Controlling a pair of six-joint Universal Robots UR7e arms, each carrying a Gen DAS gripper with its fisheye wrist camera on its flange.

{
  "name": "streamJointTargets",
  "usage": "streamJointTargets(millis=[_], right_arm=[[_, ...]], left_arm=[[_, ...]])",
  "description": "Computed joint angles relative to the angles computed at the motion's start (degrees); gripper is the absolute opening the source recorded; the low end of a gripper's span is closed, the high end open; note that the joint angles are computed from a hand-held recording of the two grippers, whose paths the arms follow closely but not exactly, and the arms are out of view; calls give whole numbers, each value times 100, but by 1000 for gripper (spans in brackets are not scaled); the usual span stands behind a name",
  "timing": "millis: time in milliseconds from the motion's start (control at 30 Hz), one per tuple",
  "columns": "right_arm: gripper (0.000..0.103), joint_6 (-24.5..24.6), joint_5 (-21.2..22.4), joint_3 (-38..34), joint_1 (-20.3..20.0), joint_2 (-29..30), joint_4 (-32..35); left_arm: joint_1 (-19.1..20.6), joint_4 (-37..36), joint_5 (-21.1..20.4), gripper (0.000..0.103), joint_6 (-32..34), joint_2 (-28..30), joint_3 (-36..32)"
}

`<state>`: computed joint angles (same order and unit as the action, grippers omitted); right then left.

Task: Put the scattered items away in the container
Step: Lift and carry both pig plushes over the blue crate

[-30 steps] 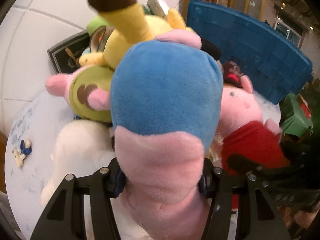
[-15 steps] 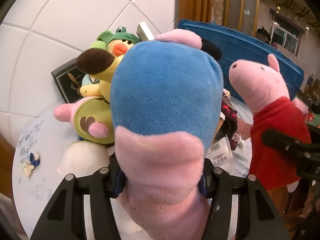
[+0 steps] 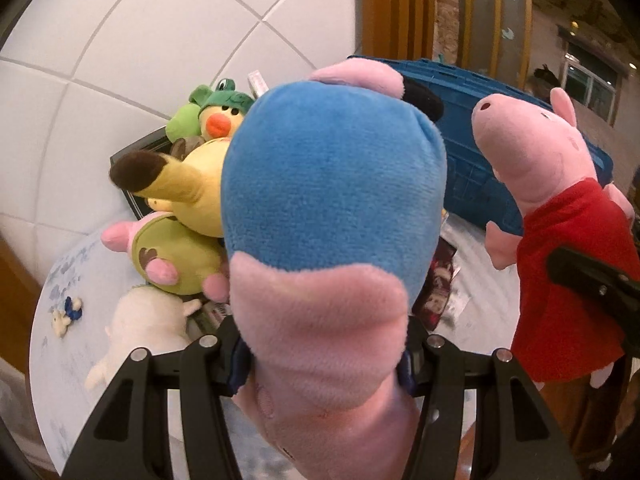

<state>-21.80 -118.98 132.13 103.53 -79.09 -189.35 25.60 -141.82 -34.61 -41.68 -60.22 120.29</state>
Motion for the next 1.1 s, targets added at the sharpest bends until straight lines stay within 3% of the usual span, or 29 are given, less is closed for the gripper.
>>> streamJointTargets(millis=[200, 367, 600, 800, 1100], right_arm=[[78, -910, 521, -85, -470, -840, 650], [78, -1251, 984, -341, -848, -1227, 1032], [78, -1470, 1484, -868, -1096, -1322, 1173], [78, -1462, 1908, -1438, -1287, -1444, 1312], [79, -1644, 2902, -2676, -2071, -1616, 2024]], left_arm=[[-196, 413, 108, 56, -718, 706, -683], [-196, 740, 183, 56, -844, 1132, -1284], [-38, 66, 472, 56, 100, 1816, -2200], [34, -759, 555, 56, 1416, 2549, -3379], [130, -646, 552, 56, 2486, 4461, -6534]])
